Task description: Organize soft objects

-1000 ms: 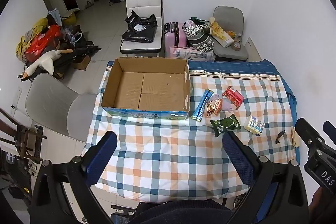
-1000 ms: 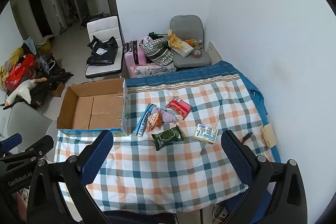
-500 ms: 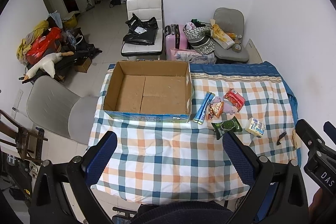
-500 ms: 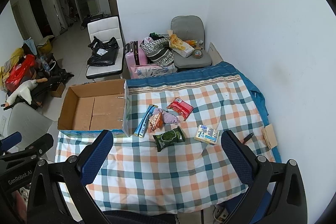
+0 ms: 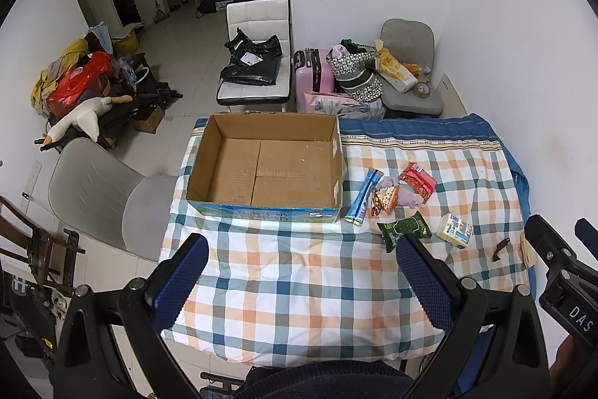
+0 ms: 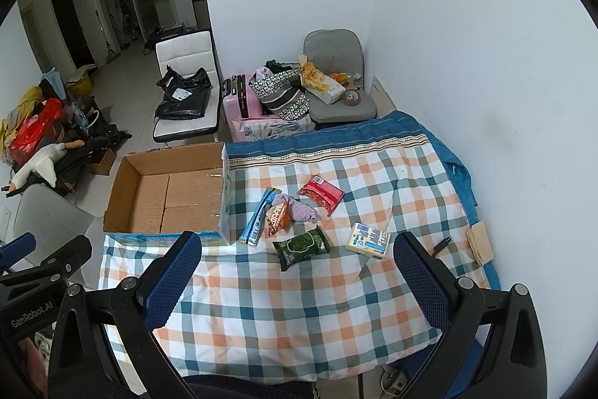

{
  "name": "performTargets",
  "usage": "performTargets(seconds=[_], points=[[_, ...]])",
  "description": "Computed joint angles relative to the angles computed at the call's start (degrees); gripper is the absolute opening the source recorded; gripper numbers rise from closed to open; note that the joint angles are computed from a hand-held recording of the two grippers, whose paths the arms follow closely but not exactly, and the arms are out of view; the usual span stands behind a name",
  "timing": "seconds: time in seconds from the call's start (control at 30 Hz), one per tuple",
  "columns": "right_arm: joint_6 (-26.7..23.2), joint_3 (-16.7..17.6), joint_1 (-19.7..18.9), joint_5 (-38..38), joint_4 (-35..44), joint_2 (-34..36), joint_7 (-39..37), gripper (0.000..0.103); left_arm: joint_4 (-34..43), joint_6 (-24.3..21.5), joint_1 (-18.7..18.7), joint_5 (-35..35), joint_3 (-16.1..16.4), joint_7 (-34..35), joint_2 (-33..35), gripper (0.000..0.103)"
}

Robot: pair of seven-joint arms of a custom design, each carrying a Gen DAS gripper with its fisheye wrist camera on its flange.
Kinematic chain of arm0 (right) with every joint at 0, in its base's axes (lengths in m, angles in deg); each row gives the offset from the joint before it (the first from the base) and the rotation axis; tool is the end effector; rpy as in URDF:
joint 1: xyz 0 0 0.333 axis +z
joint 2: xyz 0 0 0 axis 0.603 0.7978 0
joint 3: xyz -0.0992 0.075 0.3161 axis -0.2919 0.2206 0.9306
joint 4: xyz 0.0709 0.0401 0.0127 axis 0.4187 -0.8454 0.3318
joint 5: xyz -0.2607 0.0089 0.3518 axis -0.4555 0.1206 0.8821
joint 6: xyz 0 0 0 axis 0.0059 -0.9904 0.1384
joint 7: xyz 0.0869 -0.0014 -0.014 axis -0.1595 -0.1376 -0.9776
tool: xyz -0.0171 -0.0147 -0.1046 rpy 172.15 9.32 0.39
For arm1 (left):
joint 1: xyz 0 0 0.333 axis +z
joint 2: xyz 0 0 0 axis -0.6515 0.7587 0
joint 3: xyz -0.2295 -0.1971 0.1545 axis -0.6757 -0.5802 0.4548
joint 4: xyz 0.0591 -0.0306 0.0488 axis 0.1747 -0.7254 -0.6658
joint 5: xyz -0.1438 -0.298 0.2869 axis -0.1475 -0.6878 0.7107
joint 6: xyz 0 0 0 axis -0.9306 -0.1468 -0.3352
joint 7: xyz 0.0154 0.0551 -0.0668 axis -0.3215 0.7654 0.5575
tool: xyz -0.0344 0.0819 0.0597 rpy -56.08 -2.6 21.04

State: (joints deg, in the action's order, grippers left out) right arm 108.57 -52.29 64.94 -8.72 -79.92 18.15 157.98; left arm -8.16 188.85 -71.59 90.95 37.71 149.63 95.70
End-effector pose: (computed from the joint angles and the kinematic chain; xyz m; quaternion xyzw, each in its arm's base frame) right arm 0.4322 0.2786 0.8594 -0.4056 0.8624 -0.2851 0.1023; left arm 0.6277 -0.4559 0.7116 -0.4940 0.8334 -0.2141 0.1251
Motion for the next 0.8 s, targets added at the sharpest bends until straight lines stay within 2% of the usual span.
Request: performTargets(seconds=[0.07,0.4,0.6,0.67,0.77,0.8], points=[[0.07,-0.02,-0.01,0.07,-0.09,-0.05,0.02,0.103,2.6,-0.66,-0.34,0.14,0.23,0.35,1.36,0.103],[-0.04,0.04,0.03,-0.05,0.12,0.08,0.03,0.103,-0.47,0.3,-0.04,-0.01,0.12,0.01,-0.47,0.103],[0.16,0.05,0.03,-0.13,-0.14,-0.1,0.03,0.103,1.67,-0.36,-0.21,0.17,0.12,0.15,0.71,0.103],[0.08,0.07,0.04,-0.18,-0.08,-0.06,0.04,0.103,-1.18,0.8,0.12,-0.11,0.05,-0.01,-0.85,0.103],[0.16,0.09,0.07,-0.22,-0.18,-0.11,0.06,0.103,0.21,0.54,0.0,0.11,0.07,0.12,-0.12,0.103],[0.18,0.07,0.05,-0.19,-0.1,-0.09,-0.03,0.103,-1.54,0.96,0.27,-0.08,-0.09,0.02,-1.06,0.103]])
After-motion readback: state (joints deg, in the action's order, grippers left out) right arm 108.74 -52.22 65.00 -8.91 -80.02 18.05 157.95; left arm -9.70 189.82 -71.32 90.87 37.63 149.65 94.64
